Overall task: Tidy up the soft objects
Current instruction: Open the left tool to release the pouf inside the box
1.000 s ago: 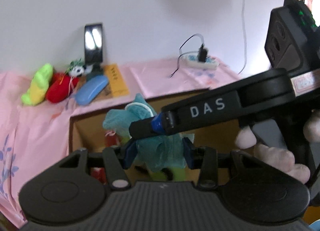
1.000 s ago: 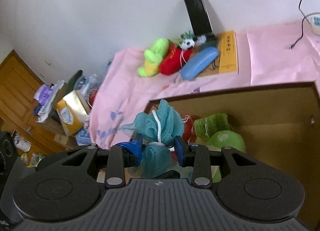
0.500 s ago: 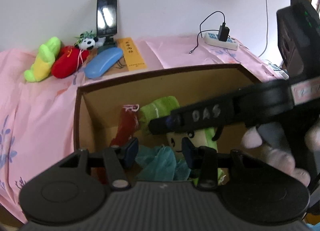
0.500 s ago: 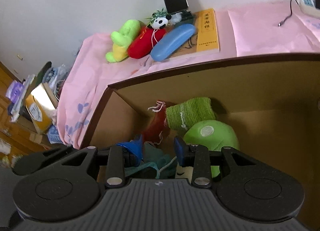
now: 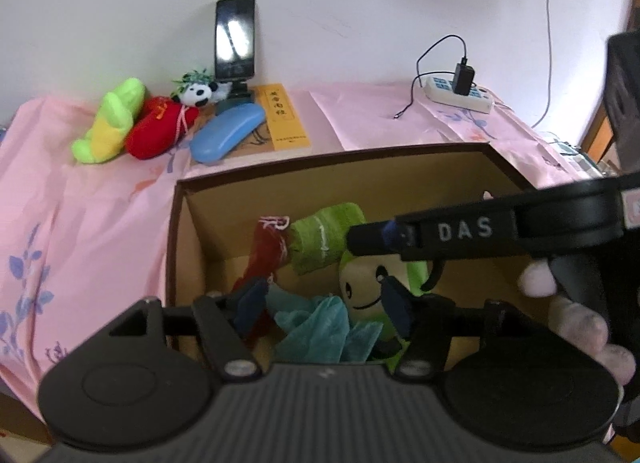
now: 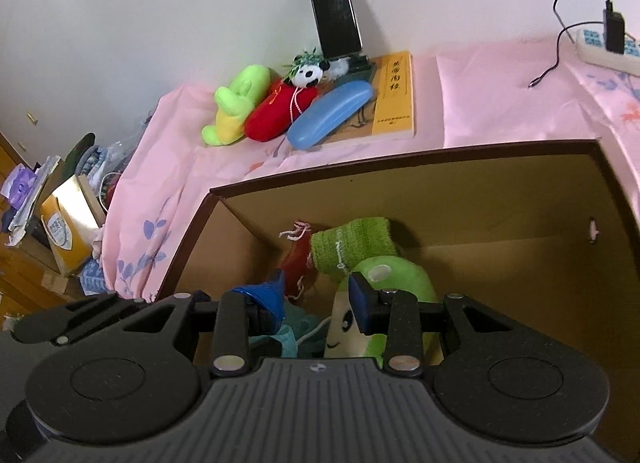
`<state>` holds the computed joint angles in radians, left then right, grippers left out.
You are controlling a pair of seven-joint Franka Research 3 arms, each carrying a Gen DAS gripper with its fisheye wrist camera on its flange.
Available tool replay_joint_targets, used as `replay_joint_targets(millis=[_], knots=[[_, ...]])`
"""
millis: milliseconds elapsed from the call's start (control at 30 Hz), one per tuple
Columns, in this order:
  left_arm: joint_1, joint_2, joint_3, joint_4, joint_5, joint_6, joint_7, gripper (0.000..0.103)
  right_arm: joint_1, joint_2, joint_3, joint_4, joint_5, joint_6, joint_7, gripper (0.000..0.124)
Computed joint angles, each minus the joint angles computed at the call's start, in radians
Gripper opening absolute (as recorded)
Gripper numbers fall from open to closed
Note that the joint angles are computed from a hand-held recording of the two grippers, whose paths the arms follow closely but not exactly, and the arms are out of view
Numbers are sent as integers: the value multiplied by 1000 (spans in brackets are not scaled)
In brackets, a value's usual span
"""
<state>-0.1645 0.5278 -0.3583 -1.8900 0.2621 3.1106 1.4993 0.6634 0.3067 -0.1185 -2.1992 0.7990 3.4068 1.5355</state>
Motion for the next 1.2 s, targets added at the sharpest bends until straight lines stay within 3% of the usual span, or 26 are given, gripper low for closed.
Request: replay_joint_targets(millis=[167, 367, 500, 900, 1033, 1200], knots=[[-115, -48, 125, -25, 39, 4, -96, 65, 113, -13, -96, -11, 97, 0, -56, 19], [-248, -96, 272, -64, 132, 21, -235, 66, 107, -46, -59, -38, 180, 27, -122, 19], [-319, -124, 352, -86, 208, 24, -341, 67, 152, -63, -81, -36, 300, 17, -233, 19], [-502, -200, 549, -141, 498, 34, -674, 70, -12, -145, 151, -156, 255, 165, -189, 19], [-560, -225, 609, -154, 632, 19, -817, 70, -76, -167, 222, -206, 186, 201, -105, 19], [-571, -263, 624, -175, 780, 2, -968, 70, -126, -196, 270, -273, 64, 229, 7, 19]])
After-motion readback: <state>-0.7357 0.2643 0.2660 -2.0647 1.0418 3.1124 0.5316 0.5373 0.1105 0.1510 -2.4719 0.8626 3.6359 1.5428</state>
